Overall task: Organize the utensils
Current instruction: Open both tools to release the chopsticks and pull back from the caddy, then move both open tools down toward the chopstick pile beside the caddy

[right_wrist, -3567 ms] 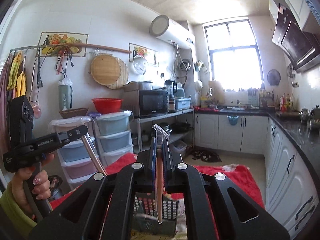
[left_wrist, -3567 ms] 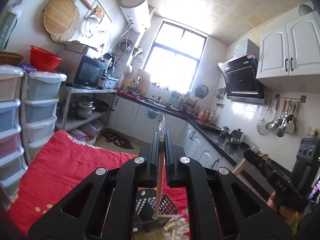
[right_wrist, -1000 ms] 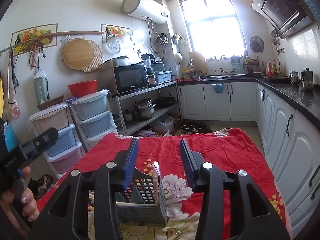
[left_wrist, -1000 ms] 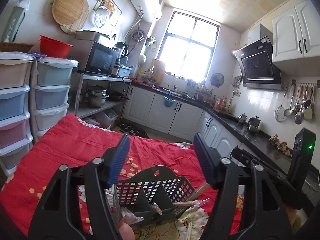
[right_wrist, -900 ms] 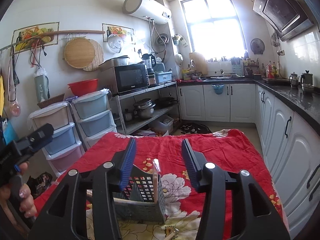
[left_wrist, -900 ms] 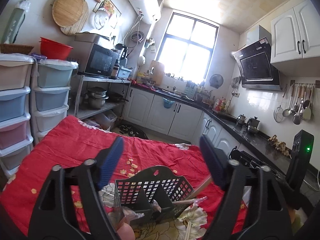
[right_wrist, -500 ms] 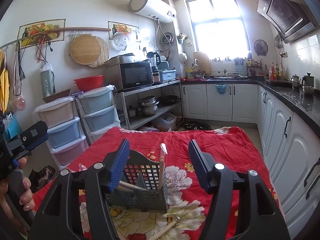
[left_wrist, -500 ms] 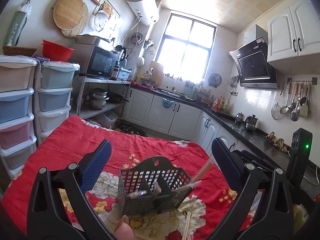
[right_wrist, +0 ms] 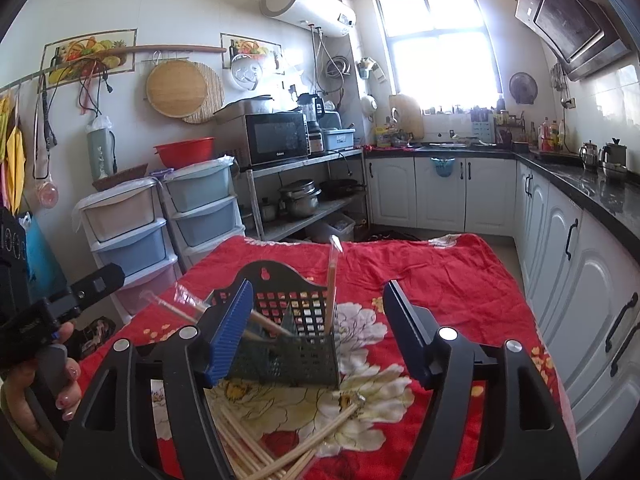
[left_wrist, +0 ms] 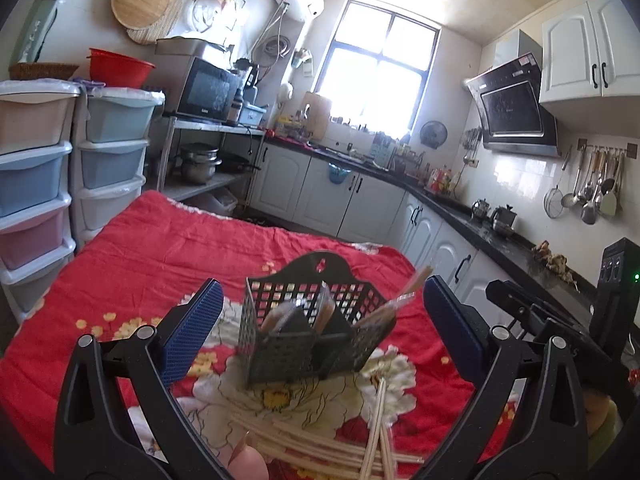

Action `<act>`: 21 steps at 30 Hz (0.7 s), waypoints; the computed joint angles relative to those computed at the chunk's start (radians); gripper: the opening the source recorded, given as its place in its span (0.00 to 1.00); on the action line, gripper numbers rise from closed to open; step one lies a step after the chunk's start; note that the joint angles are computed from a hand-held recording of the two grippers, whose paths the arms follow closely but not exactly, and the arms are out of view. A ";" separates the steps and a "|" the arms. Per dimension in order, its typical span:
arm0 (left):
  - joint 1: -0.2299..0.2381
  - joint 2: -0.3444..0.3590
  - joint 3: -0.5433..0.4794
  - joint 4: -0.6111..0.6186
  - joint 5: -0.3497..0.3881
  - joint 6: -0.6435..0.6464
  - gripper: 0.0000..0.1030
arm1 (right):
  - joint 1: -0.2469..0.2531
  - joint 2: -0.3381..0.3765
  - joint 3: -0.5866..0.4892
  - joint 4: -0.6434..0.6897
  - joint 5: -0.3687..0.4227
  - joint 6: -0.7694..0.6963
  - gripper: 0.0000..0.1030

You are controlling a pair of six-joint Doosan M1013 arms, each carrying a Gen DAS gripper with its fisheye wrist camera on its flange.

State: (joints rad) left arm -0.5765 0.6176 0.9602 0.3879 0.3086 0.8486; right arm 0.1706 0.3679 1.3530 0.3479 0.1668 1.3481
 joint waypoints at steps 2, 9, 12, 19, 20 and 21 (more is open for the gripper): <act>0.000 -0.003 0.010 -0.021 0.005 0.023 0.90 | 0.001 -0.002 0.003 0.002 0.008 0.000 0.64; 0.004 -0.015 0.040 -0.044 0.020 0.035 0.90 | 0.006 -0.004 0.017 0.005 0.027 0.004 0.64; 0.007 -0.018 0.050 -0.047 0.026 0.025 0.90 | 0.008 -0.001 0.014 -0.011 0.042 0.021 0.64; 0.012 -0.024 0.070 -0.067 0.047 0.022 0.90 | 0.013 0.002 0.017 -0.044 0.071 0.052 0.64; 0.013 -0.024 0.073 -0.075 0.052 0.028 0.90 | 0.014 0.001 0.019 -0.043 0.075 0.050 0.64; 0.013 -0.024 0.074 -0.079 0.057 0.030 0.90 | 0.014 0.001 0.021 -0.043 0.077 0.051 0.64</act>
